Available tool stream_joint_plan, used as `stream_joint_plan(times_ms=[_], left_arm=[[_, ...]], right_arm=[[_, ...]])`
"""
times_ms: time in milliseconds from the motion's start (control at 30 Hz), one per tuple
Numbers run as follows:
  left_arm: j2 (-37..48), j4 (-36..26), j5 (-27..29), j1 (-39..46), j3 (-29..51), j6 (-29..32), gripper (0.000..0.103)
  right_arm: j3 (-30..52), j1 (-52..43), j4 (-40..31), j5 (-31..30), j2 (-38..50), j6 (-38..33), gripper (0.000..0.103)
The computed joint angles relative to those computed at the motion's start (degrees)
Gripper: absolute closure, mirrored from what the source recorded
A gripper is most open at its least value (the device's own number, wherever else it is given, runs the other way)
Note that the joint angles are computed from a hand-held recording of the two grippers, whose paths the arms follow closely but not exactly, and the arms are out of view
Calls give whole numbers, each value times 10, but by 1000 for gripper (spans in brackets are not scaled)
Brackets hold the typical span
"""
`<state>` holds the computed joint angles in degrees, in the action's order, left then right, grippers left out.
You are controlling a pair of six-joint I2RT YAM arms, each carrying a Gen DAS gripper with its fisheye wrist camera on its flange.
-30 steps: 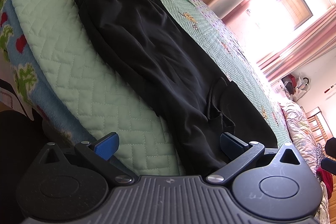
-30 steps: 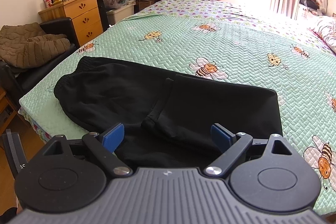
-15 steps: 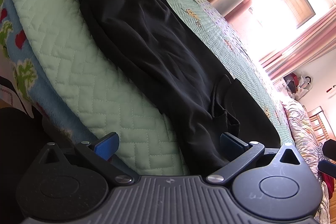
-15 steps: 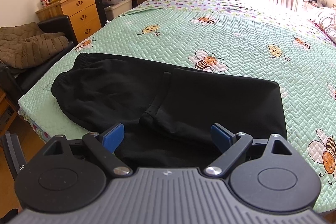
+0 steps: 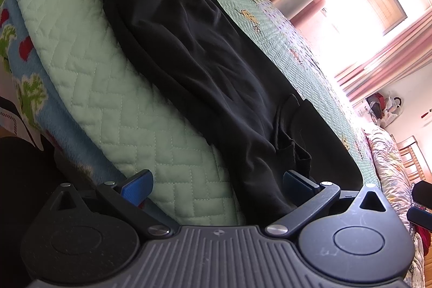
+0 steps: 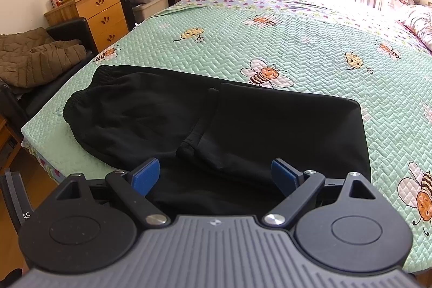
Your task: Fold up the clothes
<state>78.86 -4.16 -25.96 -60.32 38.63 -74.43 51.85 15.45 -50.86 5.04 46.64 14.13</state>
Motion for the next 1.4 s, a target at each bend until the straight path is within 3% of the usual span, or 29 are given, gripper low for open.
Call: stream_joint_plan(times_ms=[467,1133,1400], left_arm=[[6,1,6,4,3,1,1],[4,2,11,8,2,4,1],[3,3,10,8,0,3,1]], right_arm=[[5,-40,-7,-53,1,-5,13],[7,-70,-8,-72,-1,-26,13],[4,-56,-5,-51,-2,-21,13]])
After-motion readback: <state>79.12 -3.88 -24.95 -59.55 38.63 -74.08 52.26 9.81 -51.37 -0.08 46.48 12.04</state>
